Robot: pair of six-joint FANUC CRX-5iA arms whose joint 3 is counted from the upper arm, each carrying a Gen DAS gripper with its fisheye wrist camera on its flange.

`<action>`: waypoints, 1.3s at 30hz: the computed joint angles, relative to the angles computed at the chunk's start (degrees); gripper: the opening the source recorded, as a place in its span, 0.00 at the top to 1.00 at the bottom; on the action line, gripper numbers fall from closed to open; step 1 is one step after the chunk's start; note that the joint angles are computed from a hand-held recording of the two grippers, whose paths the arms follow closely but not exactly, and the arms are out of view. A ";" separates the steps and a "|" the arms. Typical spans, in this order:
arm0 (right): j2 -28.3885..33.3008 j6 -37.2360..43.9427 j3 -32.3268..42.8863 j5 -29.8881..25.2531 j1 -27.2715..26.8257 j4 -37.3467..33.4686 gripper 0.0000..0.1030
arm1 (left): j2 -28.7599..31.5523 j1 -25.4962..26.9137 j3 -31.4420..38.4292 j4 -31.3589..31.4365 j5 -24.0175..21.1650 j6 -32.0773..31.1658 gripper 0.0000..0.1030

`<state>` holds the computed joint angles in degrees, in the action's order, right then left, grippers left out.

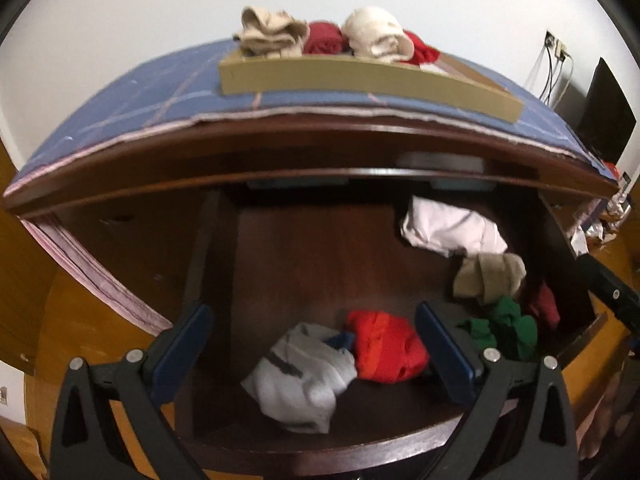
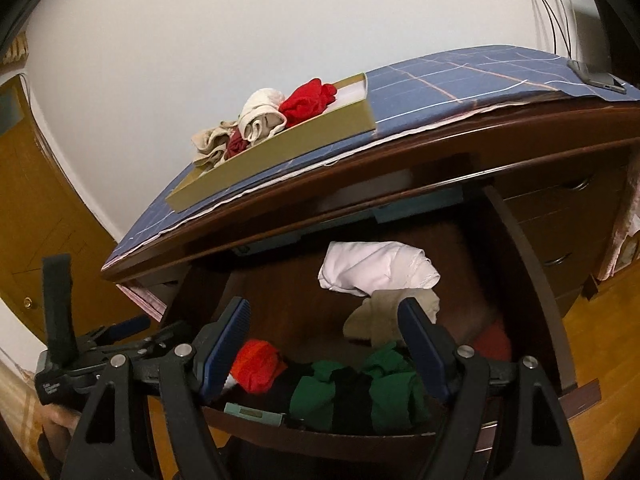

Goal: Take underwear out of drawer
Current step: 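Lower the left gripper onto the grey sock in the drawer and grasp it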

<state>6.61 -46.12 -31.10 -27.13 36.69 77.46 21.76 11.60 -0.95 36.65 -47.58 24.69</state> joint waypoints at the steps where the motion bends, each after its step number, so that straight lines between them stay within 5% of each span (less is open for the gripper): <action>1: -0.07 -0.49 -0.13 -0.16 0.03 0.54 0.24 | 0.28 -0.02 0.63 -1.22 -0.85 0.52 0.03; 6: -0.17 -0.43 -0.21 -0.11 0.16 0.81 0.24 | 2.17 -0.09 4.30 -6.53 -5.90 2.12 0.17; 16: -0.10 1.22 -0.05 0.39 0.44 -1.02 0.24 | 5.42 -1.29 11.68 -17.22 -9.20 2.13 0.19; 33: 0.13 1.41 0.14 0.77 0.44 -1.47 0.24 | 16.42 -3.88 30.62 -27.87 -29.38 3.81 0.33; 39: 0.23 0.76 0.01 1.24 0.23 -0.61 0.24 | 16.03 -7.16 30.79 -35.36 -27.40 5.14 0.49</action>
